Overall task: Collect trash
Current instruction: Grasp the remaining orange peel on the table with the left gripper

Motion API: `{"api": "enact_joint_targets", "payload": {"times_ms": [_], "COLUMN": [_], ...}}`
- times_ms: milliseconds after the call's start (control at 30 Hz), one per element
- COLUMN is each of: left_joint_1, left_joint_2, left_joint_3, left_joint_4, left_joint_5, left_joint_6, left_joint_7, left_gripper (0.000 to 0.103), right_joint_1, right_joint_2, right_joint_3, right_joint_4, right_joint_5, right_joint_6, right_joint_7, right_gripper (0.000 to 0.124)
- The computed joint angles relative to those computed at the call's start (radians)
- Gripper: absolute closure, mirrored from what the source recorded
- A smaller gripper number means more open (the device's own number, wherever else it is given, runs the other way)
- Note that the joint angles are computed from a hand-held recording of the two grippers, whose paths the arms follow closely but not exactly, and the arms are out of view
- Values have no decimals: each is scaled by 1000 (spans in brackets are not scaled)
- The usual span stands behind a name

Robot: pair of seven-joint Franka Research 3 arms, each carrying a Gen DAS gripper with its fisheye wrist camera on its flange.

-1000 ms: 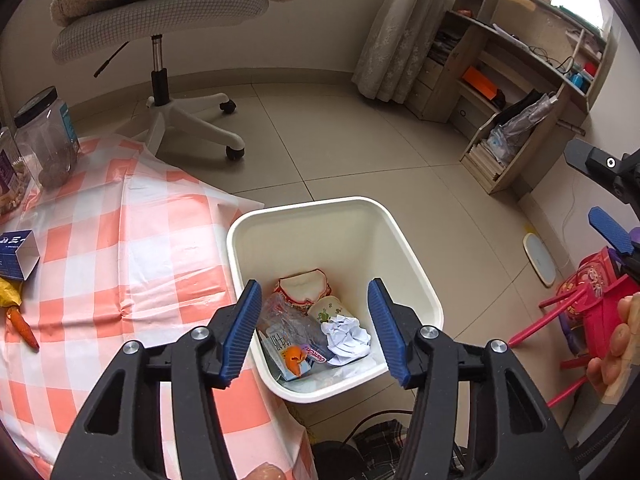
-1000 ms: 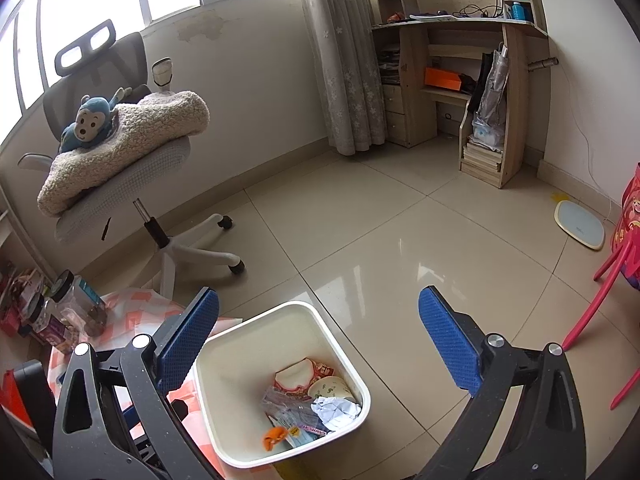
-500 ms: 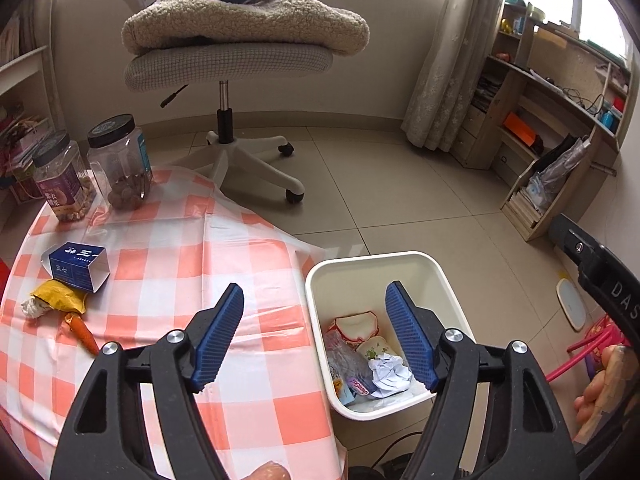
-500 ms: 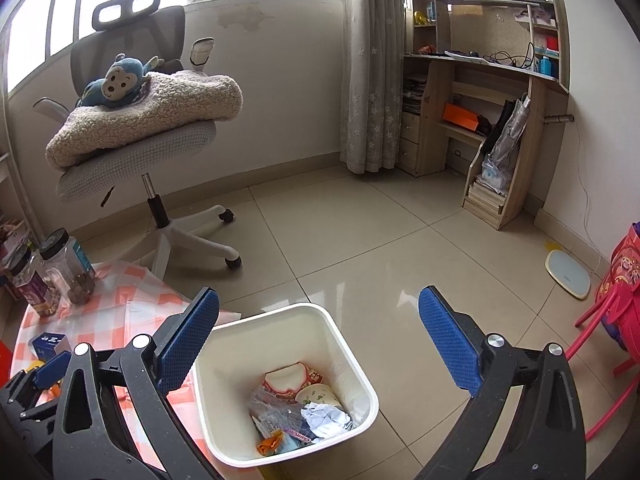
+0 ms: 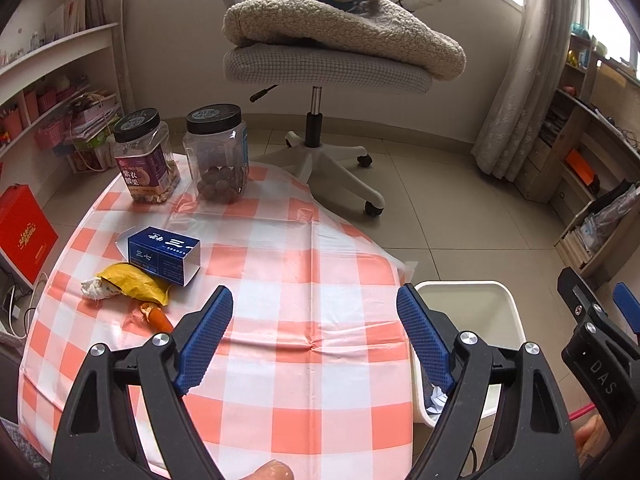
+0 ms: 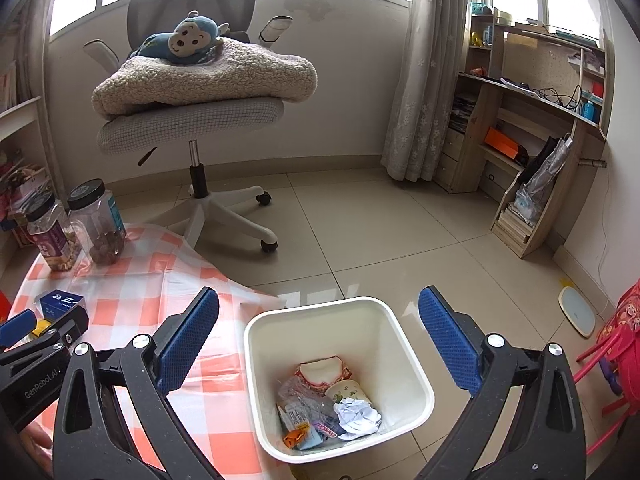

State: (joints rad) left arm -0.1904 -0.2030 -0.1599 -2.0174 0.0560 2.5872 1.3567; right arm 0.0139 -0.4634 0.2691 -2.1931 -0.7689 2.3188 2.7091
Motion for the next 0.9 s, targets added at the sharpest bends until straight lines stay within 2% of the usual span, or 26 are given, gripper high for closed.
{"api": "enact_joint_targets", "payload": {"times_ms": [167, 333, 600, 833, 900], "left_joint_1": [32, 76, 156, 195, 193], "left_joint_2": [-6, 7, 121, 289, 324], "left_joint_3": [18, 33, 70, 62, 54], "left_joint_4": [3, 25, 139, 259, 282], "left_joint_5": [23, 56, 32, 60, 69], "left_joint_6": [-26, -83, -278, -441, -456], "left_joint_7": [-9, -34, -79, -154, -152], "left_gripper": [21, 21, 18, 18, 18], "right_joint_1": [30, 97, 220, 287, 294], "right_joint_2": [87, 185, 321, 387, 396], "right_joint_3": [18, 6, -43, -93, -108], "right_joint_4": [73, 155, 268, 328, 335], "right_joint_5": [-1, -8, -12, -10, 8], "right_joint_6": [-7, -22, -32, -54, -52], "right_joint_7": [4, 3, -15, -26, -22], "right_gripper": [28, 28, 28, 28, 28]}}
